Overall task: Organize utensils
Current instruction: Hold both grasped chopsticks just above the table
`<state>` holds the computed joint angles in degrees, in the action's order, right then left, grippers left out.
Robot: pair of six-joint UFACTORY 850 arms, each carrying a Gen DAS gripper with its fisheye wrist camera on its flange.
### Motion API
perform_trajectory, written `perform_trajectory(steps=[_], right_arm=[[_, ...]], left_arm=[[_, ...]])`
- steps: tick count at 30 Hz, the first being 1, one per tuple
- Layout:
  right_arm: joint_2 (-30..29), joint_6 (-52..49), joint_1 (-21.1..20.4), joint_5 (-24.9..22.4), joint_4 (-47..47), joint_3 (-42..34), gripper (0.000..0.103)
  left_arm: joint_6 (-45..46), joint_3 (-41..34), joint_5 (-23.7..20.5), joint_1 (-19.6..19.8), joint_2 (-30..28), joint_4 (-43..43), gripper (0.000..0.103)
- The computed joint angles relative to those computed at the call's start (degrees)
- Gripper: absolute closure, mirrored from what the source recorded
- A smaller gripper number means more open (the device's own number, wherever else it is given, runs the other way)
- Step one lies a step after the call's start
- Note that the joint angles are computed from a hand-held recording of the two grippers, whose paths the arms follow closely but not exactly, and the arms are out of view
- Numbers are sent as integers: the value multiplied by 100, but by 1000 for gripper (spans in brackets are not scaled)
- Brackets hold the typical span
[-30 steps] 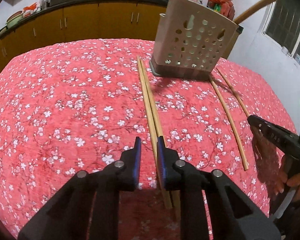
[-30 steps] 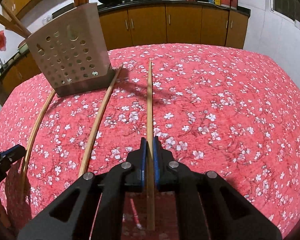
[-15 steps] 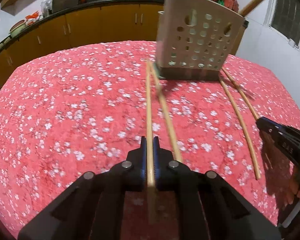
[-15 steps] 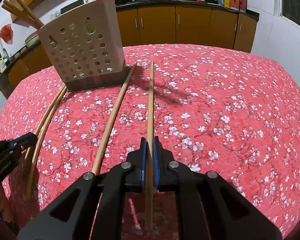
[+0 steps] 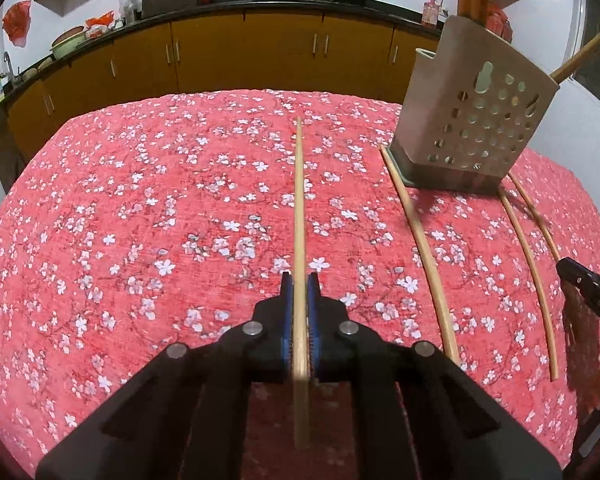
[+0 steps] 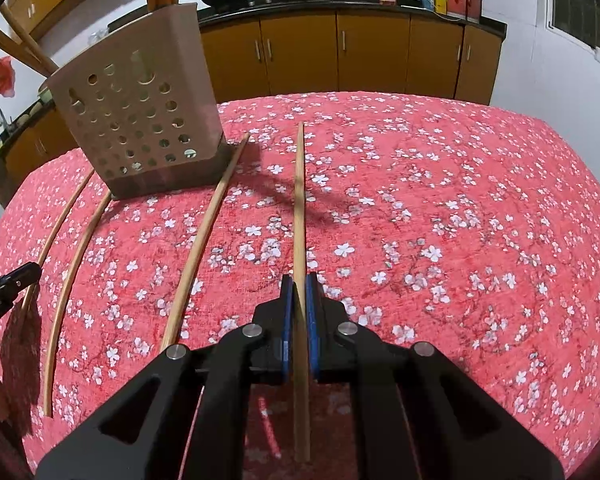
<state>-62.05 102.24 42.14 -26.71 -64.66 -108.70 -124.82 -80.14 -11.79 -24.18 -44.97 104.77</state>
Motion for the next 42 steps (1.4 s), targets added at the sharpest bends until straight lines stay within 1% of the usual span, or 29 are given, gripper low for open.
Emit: perform_trajectory(steps=[2,3,4,7,42], right_arm=[[-1,5,0,5,-1,-2,95],[4,18,-4,19,-12,8,95],[-8,31,-5,38,-26,-3,95],[3,107,-11,78,-82,30,95],[1,171,-24,136,-130,43,95]], left_arm=[[-354,21,72,19,14,301,93],[-728,83,116,44,52,649,93],[-911,112,135,57,70,822,93],[-1132,169,147,77,105,1030,93],[-912,89,142,68,44,805,92]])
